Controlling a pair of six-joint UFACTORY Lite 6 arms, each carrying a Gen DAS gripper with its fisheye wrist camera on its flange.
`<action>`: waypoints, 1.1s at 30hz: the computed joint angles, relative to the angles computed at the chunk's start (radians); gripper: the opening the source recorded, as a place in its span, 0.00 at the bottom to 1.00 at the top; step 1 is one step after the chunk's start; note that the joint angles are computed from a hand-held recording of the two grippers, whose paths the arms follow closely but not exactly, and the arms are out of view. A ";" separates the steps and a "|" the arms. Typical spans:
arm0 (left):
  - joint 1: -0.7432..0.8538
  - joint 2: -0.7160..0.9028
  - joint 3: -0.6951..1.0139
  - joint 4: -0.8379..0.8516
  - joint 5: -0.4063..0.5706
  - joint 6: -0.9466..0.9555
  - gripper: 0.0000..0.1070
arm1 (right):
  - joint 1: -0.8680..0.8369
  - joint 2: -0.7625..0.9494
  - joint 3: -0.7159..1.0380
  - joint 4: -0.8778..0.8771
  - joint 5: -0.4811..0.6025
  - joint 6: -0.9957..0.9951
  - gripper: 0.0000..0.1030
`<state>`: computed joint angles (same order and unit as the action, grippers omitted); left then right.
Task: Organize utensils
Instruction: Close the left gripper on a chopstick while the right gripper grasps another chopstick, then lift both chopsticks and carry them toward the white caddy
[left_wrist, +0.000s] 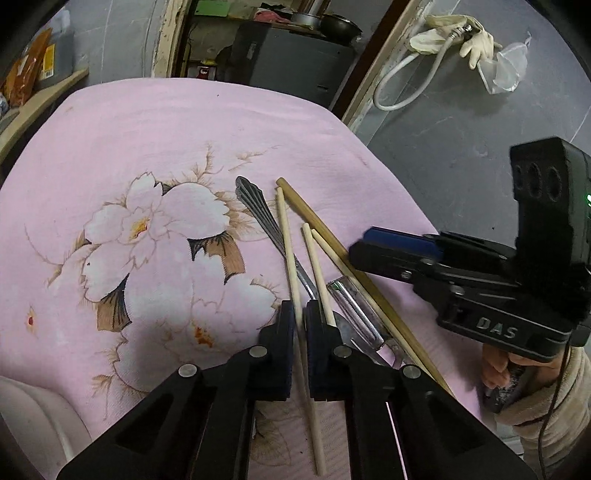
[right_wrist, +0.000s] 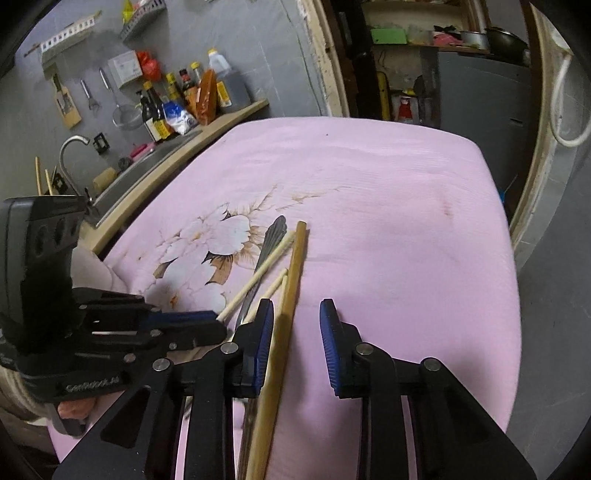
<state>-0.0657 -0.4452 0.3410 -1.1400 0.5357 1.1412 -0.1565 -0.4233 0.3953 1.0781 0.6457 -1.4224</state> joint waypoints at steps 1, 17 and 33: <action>0.009 -0.005 -0.002 0.006 0.005 -0.003 0.04 | 0.028 0.021 0.012 -0.001 -0.025 0.012 0.23; -0.087 -0.086 -0.033 0.168 -0.085 -0.243 0.03 | 0.204 0.303 0.211 0.008 -0.211 0.148 0.20; -0.034 -0.021 -0.010 0.026 -0.033 -0.074 0.02 | 0.190 0.331 0.237 0.070 -0.208 0.137 0.06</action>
<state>-0.1002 -0.4663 0.3307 -1.1143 0.5026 1.0674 0.0339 -0.0919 0.6321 1.1478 0.4381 -1.2849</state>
